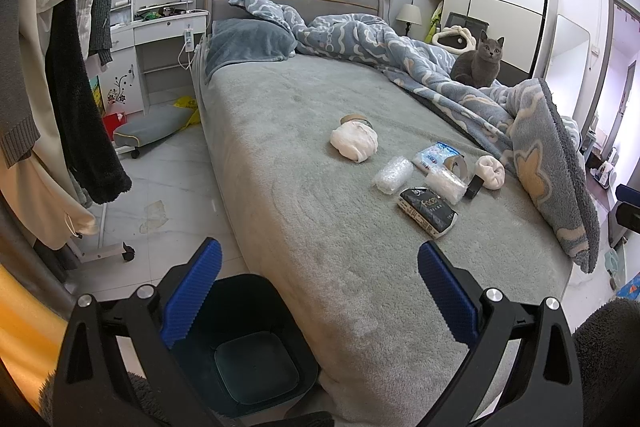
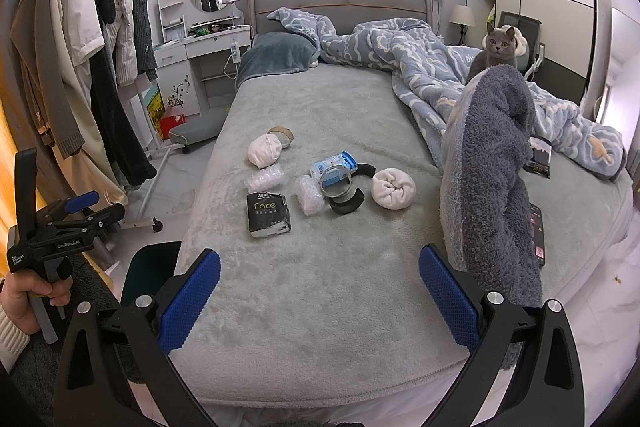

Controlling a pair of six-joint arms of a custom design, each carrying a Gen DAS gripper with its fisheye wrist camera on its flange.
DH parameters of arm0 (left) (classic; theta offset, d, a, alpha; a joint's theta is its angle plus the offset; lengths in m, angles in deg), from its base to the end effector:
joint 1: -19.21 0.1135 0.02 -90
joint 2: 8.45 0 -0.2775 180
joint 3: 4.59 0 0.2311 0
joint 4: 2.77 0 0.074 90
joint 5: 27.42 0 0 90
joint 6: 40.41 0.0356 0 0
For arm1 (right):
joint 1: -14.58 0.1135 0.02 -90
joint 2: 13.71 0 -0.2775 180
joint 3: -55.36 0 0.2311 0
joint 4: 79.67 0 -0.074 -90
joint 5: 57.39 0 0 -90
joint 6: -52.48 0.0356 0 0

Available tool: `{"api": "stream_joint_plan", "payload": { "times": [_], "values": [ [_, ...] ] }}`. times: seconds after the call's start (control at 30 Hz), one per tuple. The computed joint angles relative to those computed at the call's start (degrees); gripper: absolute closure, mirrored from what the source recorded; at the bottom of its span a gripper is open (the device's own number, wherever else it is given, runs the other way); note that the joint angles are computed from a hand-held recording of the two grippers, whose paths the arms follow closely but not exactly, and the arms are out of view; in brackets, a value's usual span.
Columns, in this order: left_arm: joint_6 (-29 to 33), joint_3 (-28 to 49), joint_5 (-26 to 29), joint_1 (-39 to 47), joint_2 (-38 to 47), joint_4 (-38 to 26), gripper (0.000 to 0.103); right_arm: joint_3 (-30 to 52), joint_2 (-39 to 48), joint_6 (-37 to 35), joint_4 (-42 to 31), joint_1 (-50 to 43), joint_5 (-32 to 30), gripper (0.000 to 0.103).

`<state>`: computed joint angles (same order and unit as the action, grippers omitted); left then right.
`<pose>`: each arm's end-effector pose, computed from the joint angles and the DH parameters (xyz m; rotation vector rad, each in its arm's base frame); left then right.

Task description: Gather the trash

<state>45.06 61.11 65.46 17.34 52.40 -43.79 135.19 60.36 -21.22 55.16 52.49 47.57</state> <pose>0.2034 -0.0084 0.3107 -0.0230 2.2035 -0.1177 0.2088 0.1510 0.3347 -0.2829 2.2222 0.2201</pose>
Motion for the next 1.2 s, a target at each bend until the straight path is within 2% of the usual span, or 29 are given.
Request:
{"api": "stream_joint_plan", "payload": {
  "times": [1.2],
  "values": [
    [-0.4,0.2,-0.5,-0.7,0.1,-0.1,0.003,0.1,0.1,0.1,-0.2,0.2,0.1,0.003]
  ]
}}
